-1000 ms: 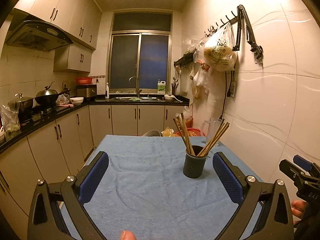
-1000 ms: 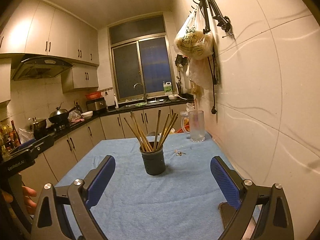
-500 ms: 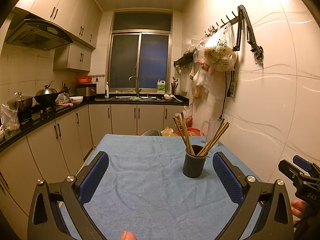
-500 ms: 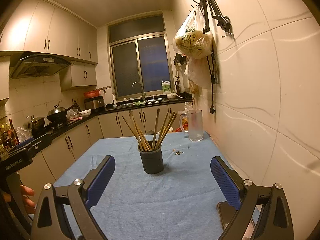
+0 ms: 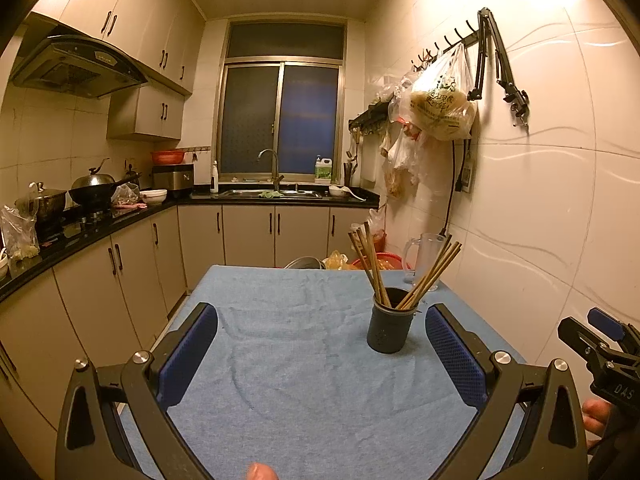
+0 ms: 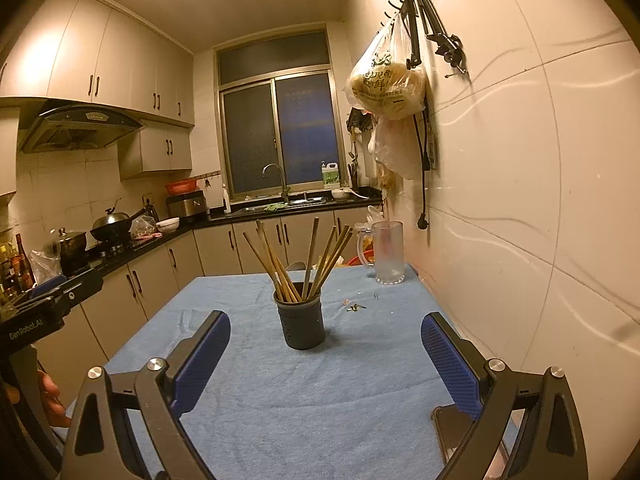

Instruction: Organize utensils

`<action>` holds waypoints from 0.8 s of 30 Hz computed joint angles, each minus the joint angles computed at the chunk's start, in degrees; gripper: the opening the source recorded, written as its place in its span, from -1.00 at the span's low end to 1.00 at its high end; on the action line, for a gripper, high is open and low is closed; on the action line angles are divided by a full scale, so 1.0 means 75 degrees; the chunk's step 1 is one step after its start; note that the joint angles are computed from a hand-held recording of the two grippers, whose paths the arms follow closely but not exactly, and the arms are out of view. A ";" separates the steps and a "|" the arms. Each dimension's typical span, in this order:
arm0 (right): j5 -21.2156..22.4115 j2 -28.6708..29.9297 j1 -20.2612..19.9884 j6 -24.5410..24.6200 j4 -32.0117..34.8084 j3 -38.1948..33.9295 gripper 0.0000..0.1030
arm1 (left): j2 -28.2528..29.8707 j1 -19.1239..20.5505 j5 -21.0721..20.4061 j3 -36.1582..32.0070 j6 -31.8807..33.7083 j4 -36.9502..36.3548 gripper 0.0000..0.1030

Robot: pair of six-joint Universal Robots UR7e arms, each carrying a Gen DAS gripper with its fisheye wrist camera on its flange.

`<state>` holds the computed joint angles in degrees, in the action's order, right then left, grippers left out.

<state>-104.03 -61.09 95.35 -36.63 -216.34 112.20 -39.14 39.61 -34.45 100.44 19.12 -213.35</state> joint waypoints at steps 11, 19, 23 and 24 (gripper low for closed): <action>-0.0080 0.0091 -0.0030 0.0136 0.0211 -0.0163 0.89 | 0.0414 -0.0021 0.0459 -0.0402 0.1094 -0.0758 1.00; -0.0352 0.0299 -0.0027 0.0083 0.0463 -0.0409 0.89 | -0.0007 0.0277 -0.0001 -0.0184 -0.0628 0.1313 1.00; -0.0502 0.0416 -0.0107 0.0251 0.0764 -0.0612 0.89 | -0.0328 0.0609 -0.0665 -0.0042 -0.1936 0.2310 1.00; -0.0534 0.0444 -0.0139 0.0313 0.0869 -0.0666 0.89 | -0.0326 0.0638 -0.0662 -0.0061 -0.2002 0.2377 1.00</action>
<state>-108.04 -57.76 94.31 -34.29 -209.83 107.20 -41.58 44.40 -39.41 99.98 4.10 -195.52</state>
